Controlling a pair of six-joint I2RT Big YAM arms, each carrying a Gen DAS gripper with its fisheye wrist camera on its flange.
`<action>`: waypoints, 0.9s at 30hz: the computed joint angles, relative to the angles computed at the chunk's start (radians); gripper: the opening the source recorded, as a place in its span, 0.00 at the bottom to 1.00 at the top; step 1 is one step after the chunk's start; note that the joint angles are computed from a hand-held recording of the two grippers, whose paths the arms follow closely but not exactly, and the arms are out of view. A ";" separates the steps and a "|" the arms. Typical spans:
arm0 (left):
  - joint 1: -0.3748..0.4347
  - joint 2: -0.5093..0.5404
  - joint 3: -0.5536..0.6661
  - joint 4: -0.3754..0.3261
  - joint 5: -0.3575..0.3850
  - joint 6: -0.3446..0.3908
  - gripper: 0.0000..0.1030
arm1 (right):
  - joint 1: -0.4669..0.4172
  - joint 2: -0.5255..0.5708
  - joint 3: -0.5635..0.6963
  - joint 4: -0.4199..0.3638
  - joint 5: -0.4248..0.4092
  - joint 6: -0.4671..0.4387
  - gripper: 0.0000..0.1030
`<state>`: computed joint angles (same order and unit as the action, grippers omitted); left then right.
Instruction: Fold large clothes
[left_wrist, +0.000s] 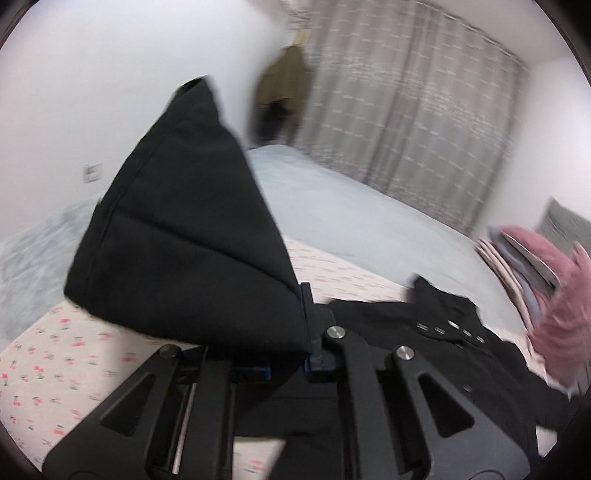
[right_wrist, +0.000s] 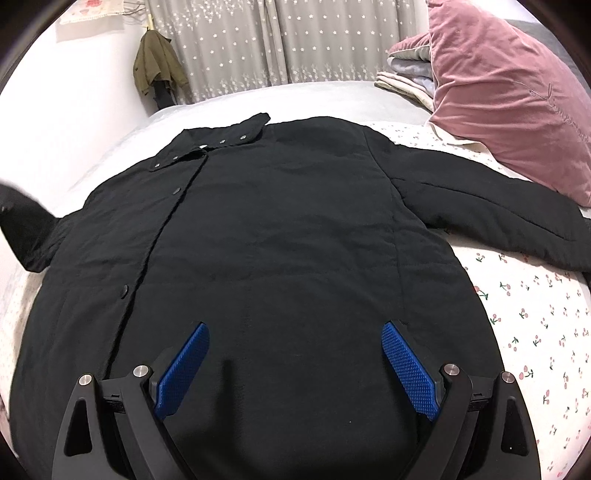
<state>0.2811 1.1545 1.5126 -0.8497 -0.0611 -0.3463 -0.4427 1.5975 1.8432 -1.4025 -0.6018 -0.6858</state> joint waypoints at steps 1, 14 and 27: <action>-0.029 0.005 0.008 -0.002 0.005 0.009 0.12 | -0.001 -0.001 0.000 -0.001 -0.001 -0.001 0.93; -0.350 0.117 -0.047 -0.138 0.032 0.176 0.19 | 0.001 0.006 0.005 -0.002 0.008 0.003 0.93; -0.366 -0.049 -0.119 -0.161 0.115 0.055 0.86 | 0.010 0.024 0.015 -0.054 -0.008 -0.018 0.93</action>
<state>-0.0854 1.1054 1.3940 -1.0110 0.0536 -0.2909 -0.4332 1.6218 1.8585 -1.4570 -0.6100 -0.7036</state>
